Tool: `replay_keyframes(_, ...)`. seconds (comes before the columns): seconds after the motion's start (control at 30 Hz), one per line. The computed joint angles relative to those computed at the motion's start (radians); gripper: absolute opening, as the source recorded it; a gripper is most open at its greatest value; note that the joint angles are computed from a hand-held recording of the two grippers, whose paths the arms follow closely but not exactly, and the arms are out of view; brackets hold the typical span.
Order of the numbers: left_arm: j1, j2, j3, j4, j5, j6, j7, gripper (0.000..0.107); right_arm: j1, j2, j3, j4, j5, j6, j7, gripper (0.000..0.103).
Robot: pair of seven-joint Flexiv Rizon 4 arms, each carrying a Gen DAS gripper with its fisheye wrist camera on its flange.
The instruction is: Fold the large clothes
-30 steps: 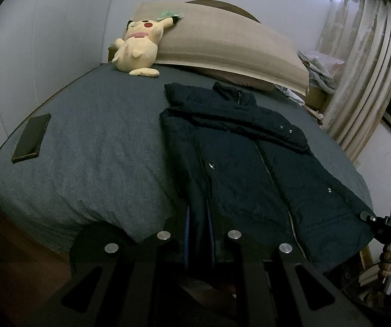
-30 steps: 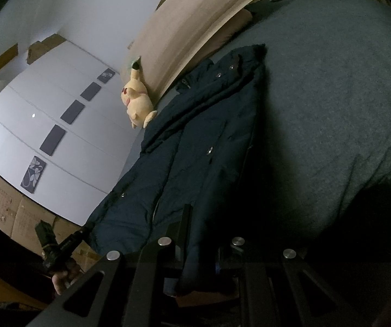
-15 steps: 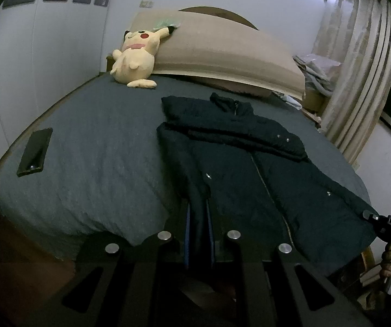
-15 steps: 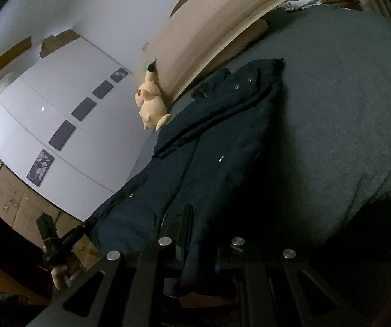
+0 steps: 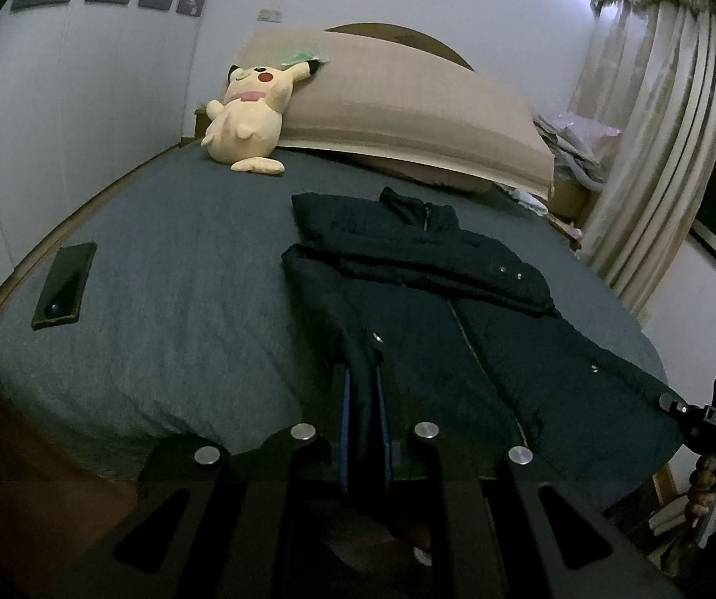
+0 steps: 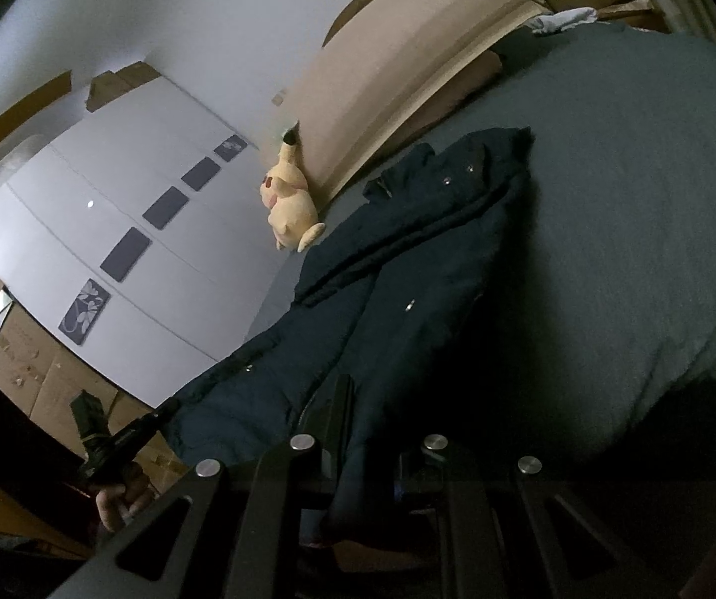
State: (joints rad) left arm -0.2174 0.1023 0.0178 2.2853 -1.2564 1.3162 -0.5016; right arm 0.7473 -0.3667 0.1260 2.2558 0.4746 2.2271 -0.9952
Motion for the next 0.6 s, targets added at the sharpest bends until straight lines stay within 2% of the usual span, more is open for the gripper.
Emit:
replay_keyframes(0.23, -0.001, -0.005, -0.003, -0.02, -0.035, -0.014, 0.007, 0.009, -0.001, 0.022, -0.009, -0.006, -0.004, -0.01, -0.024, 0.013)
replay_keyframes(0.6, -0.007, -0.019, -0.019, -0.06, -0.132, -0.005, 0.06, 0.008, 0.06, 0.068, -0.061, -0.058, 0.092, -0.067, -0.149, 0.013)
